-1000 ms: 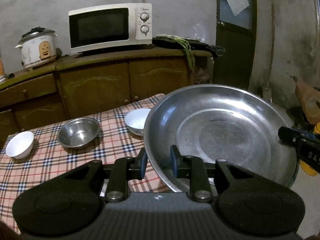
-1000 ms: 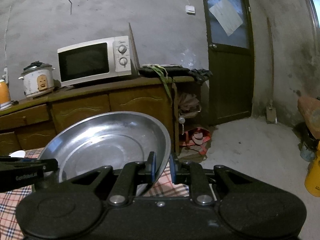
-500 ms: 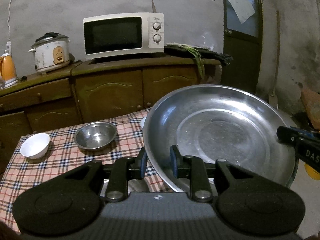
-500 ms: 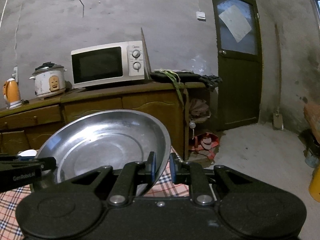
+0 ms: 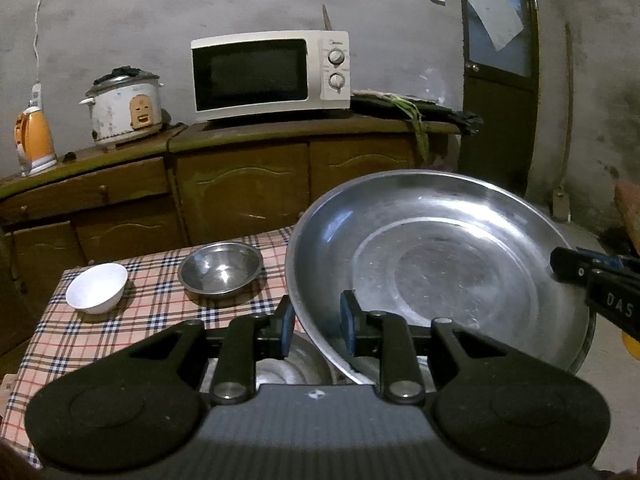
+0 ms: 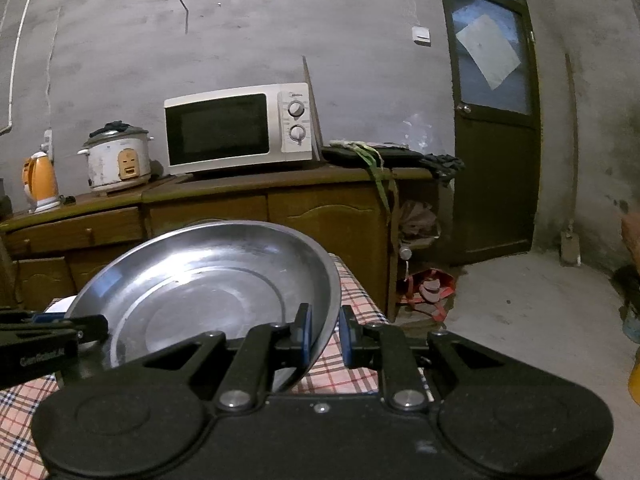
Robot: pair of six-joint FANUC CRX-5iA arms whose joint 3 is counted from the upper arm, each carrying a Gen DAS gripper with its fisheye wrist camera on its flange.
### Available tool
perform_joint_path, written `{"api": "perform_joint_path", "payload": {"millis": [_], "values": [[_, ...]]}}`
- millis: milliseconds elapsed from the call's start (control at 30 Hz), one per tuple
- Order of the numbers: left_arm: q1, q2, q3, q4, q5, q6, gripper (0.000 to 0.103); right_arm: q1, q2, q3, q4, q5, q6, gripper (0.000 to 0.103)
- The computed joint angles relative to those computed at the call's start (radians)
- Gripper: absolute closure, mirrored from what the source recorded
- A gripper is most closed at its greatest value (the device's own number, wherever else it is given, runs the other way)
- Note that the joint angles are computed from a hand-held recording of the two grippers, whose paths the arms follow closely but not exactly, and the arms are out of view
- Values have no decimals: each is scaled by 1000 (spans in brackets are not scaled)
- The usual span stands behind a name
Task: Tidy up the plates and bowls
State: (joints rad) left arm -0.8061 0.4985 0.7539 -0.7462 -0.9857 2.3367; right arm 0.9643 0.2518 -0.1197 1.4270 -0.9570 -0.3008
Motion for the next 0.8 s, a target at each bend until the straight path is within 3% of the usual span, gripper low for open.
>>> {"api": "perform_joint_path", "payload": {"millis": [800], "values": [[16, -67, -81, -30, -58, 61, 77, 13, 63, 81, -11, 70, 46, 83]]}}
